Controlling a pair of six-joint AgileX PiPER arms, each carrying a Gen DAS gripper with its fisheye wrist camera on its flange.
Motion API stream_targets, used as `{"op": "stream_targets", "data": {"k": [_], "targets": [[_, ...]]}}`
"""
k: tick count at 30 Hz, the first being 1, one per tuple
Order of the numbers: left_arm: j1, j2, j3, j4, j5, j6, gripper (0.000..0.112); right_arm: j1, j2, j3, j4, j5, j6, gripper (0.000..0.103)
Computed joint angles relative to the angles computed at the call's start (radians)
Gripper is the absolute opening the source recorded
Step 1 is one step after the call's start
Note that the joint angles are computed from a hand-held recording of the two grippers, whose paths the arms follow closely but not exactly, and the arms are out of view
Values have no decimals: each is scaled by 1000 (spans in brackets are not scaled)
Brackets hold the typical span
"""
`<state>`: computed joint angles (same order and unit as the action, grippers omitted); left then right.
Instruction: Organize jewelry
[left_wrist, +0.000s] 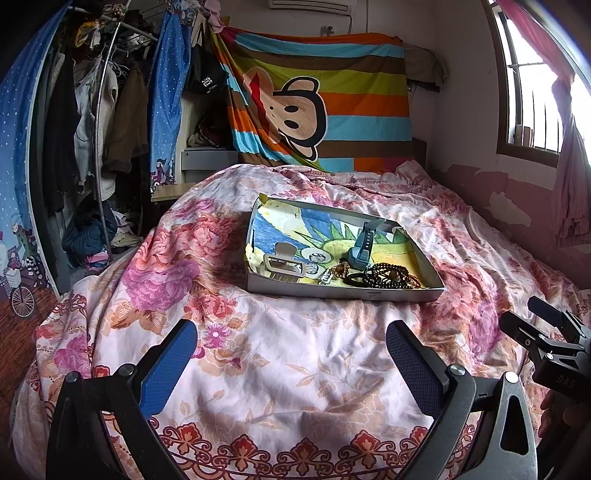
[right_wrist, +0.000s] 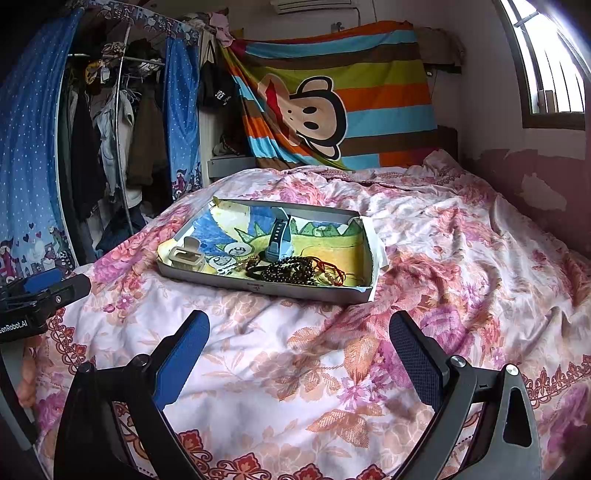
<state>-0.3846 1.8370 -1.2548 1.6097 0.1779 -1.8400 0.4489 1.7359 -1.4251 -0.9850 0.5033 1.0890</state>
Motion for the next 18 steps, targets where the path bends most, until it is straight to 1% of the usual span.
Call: {"op": "stream_targets", "data": {"k": [18], "targets": [[-7,-1,1,2,9,-1,103,-1,0,0,4,-2,-2,96]]}}
